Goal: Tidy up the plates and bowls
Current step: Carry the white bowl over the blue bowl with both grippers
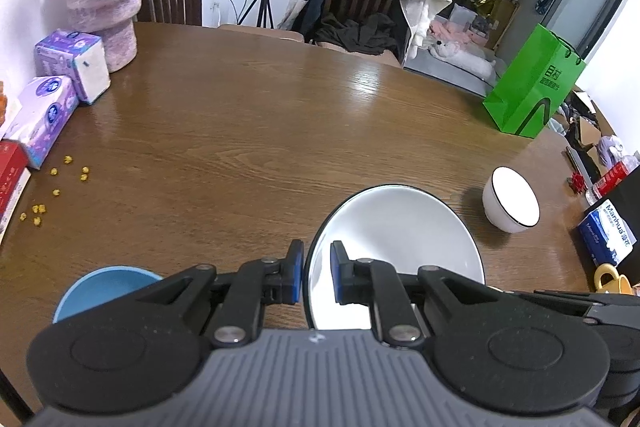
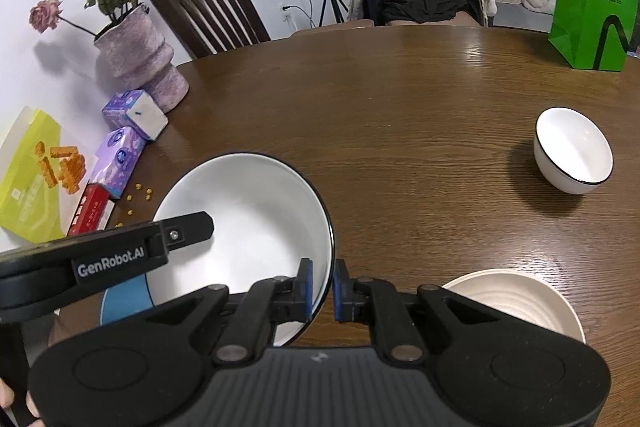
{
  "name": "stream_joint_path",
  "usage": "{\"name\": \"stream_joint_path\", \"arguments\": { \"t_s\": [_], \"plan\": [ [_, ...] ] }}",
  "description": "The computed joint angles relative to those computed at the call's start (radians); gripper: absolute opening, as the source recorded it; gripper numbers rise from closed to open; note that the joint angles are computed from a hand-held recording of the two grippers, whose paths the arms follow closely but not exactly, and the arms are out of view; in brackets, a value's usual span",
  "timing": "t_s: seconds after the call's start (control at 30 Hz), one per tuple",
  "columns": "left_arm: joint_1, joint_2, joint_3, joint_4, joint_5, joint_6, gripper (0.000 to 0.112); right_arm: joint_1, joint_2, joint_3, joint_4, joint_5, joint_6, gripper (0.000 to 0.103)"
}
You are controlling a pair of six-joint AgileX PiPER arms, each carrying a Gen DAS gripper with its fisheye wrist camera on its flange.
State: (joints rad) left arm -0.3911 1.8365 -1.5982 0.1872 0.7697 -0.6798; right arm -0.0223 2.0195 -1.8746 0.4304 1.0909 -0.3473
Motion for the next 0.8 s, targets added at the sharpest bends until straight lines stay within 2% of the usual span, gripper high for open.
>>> {"name": "stream_joint_path", "arguments": {
  "t_s": [0.8],
  "plan": [
    [0.083, -0.176, 0.229, -0.029, -0.059, 0.049, 0.014, 0.124, -0.102, 0.146, -0.035, -0.062, 0.049, 0.010]
  ]
}}
